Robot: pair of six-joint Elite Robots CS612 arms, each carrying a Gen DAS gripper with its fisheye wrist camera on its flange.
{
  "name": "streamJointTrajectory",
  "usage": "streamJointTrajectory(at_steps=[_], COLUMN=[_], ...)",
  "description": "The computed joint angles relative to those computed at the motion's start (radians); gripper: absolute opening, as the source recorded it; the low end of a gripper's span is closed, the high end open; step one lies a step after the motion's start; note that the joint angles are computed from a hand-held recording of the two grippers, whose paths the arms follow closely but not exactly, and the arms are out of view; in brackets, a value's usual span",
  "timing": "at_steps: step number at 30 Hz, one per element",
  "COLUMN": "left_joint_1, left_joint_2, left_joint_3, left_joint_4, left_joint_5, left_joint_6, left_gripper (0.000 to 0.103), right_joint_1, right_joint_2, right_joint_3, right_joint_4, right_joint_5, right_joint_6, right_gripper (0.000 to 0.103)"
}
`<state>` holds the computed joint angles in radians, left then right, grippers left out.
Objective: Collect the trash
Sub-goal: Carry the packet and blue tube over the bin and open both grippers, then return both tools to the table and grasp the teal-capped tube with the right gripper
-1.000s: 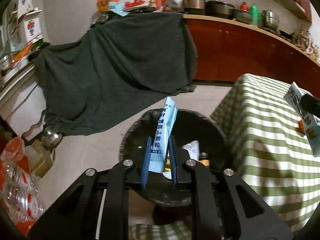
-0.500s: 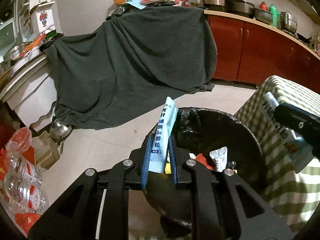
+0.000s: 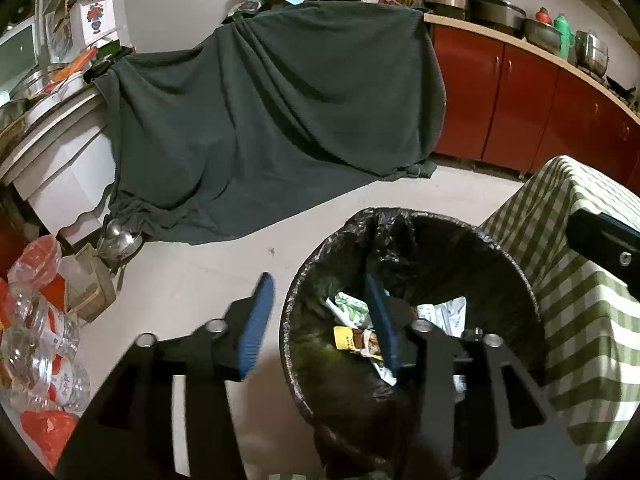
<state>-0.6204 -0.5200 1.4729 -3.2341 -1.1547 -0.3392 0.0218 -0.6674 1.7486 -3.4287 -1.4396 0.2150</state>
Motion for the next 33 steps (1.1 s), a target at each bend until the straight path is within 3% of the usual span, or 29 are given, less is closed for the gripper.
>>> streamJointTrajectory(at_steps=[4,9,14,21,28,33], left_joint_1=[-0.011,-0.031,-0.061,-0.106,-0.137,-0.149], left_joint_2=[-0.013,-0.035,-0.048,-0.051,-0.048,-0.046], left_joint_3=[0.020,0.044,0.055,0.056,0.046,0.042], left_joint_4=[-0.028,-0.063,-0.088,-0.101,-0.076,-0.069], left_joint_5=[0.001,-0.051,-0.116,-0.148,-0.172,-0.168], left_joint_6=[0.016,0.024,0.052,0.107,0.131,0.140], left_gripper=[0.056,0.063,0.068,0.069,0.070,0.070], right_joint_1=[-0.010,-0.040,-0.084,-0.158,-0.210,-0.231], right_joint_2=[-0.026,-0.066,-0.104,-0.147,-0.155,-0.154], right_joint_3=[0.053,0.139,0.224,0.332,0.390,0.400], right_joint_4=[-0.063,-0.124,-0.170,-0.179,-0.180,-0.177], right_joint_5=[-0.052,-0.153,-0.229,-0.323,-0.350,-0.351], right_joint_6=[-0.005,0.014,0.045,0.074,0.114,0.138], right_gripper=[0.060,0.070,0.071,0.071,0.069,0.059])
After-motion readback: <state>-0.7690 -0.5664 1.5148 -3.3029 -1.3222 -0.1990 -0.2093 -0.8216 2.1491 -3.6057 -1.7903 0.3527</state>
